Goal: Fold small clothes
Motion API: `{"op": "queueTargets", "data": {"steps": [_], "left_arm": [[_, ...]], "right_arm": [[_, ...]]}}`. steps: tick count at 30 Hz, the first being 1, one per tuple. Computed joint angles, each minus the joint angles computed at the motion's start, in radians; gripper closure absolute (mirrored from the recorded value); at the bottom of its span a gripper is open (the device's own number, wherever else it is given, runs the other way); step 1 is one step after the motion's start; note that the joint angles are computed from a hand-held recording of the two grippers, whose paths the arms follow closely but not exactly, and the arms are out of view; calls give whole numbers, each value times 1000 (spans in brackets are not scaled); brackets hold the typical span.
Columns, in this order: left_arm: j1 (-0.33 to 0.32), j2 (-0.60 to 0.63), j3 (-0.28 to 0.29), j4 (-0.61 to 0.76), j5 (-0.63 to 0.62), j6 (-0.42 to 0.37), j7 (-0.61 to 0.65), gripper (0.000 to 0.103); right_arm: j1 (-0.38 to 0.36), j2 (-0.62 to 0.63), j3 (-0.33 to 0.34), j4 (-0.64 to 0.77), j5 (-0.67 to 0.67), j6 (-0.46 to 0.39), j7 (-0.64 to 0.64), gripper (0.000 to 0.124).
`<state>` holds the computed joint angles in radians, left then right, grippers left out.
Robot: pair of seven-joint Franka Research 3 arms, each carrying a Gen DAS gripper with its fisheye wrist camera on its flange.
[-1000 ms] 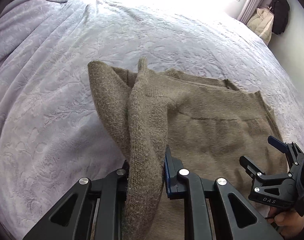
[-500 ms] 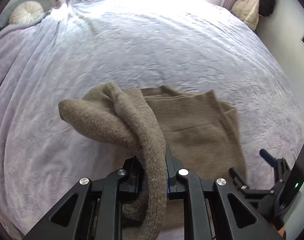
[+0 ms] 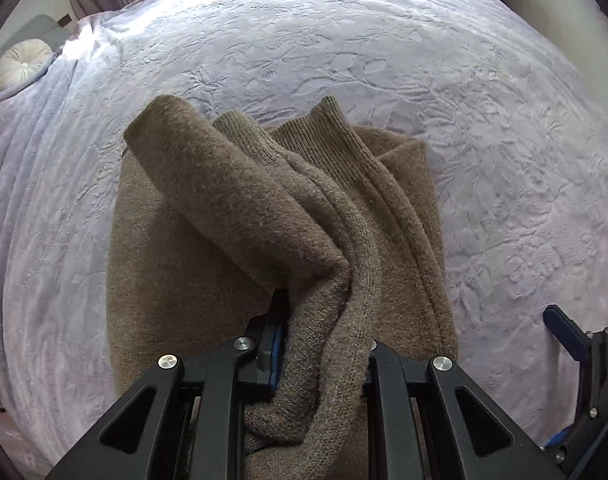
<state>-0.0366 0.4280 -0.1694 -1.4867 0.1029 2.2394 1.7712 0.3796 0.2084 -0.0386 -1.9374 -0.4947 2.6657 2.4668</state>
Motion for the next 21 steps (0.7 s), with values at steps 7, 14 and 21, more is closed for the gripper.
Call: {"op": "queueTargets", "data": {"steps": [7,14,21], "left_arm": [[6,-68,-18,-31,-45,15,30,85],[-45,-3,2,15,18,-30,-62,85],[-19,30,-25,86,-47,-112,-26,40]], "right_arm": [[9,-23,-6,-19,-49,5,67,21],[-5,-12,2,-29,-28,7,79,21],[-1,-17,1,-38,-43,12,98,21]]}}
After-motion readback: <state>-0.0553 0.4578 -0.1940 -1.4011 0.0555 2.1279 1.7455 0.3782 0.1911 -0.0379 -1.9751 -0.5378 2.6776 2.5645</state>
